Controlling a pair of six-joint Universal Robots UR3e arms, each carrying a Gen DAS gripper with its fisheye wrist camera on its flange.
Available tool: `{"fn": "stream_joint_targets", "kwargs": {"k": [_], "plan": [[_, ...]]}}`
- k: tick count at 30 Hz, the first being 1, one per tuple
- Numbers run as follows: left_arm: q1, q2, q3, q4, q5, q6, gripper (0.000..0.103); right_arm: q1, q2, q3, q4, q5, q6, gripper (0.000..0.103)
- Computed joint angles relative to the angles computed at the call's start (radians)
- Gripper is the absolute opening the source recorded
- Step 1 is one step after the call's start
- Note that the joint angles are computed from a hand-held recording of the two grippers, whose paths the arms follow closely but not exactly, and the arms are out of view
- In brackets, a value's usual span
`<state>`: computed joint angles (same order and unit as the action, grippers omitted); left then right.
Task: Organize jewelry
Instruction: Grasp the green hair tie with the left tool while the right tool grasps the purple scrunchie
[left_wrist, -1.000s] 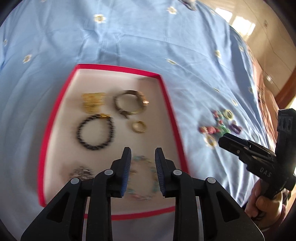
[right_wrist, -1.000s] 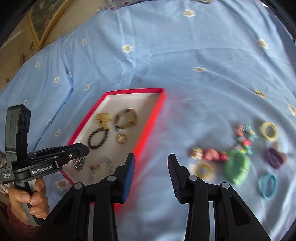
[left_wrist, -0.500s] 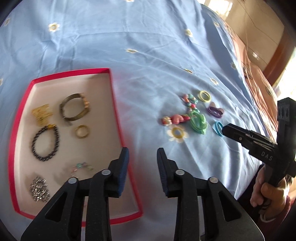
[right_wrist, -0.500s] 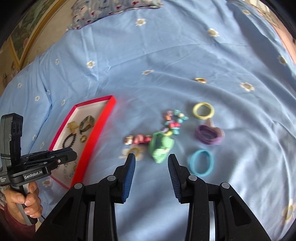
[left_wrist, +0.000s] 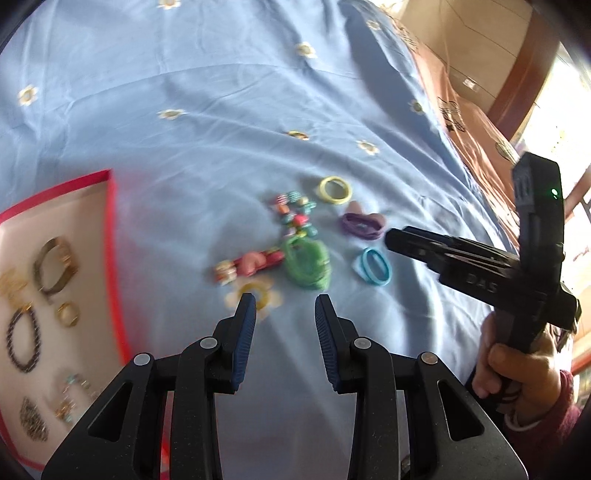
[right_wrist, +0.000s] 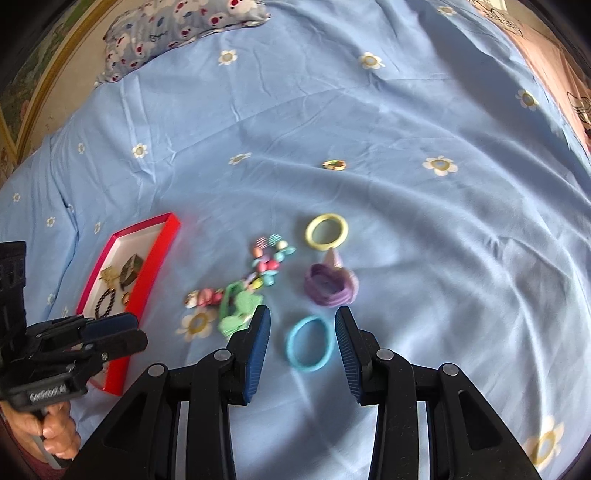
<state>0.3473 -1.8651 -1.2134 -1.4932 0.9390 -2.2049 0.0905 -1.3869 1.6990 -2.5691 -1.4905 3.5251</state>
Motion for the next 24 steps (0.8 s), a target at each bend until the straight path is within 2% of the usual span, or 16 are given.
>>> {"fn": "stream_joint_targets", "kwargs": {"k": [11,13,15,16,17,24], "plan": [[-0.137,-0.144,0.098,0.035,0.026,-0.095,0.030,-0.072,0.074,-0.041,0.025,0.050,-0.035,0.038],[-0.157,-0.172,0.106,0.060,0.055,-0.113,0.018,-0.072,0.098,-0.057,0.034,0.057,-0.038,0.037],[-0.158,-0.191,0.115,0.058,0.059,-0.113,0.012,-0.067,0.111,-0.060,0.031,0.054,-0.038,0.029],[-0.151,-0.197,0.121,0.045,0.047,-0.107,0.011,-0.066,0.114,-0.060,0.030,0.051,-0.038,0.017],[-0.147,-0.196,0.120,0.043,0.042,-0.104,0.011,-0.064,0.112,-0.060,0.030,0.050,-0.036,0.013],[-0.088,-0.126,0.064,0.031,0.016,-0.052,0.010,-0.049,0.080,-0.038,-0.001,0.045,-0.027,0.010]]}}
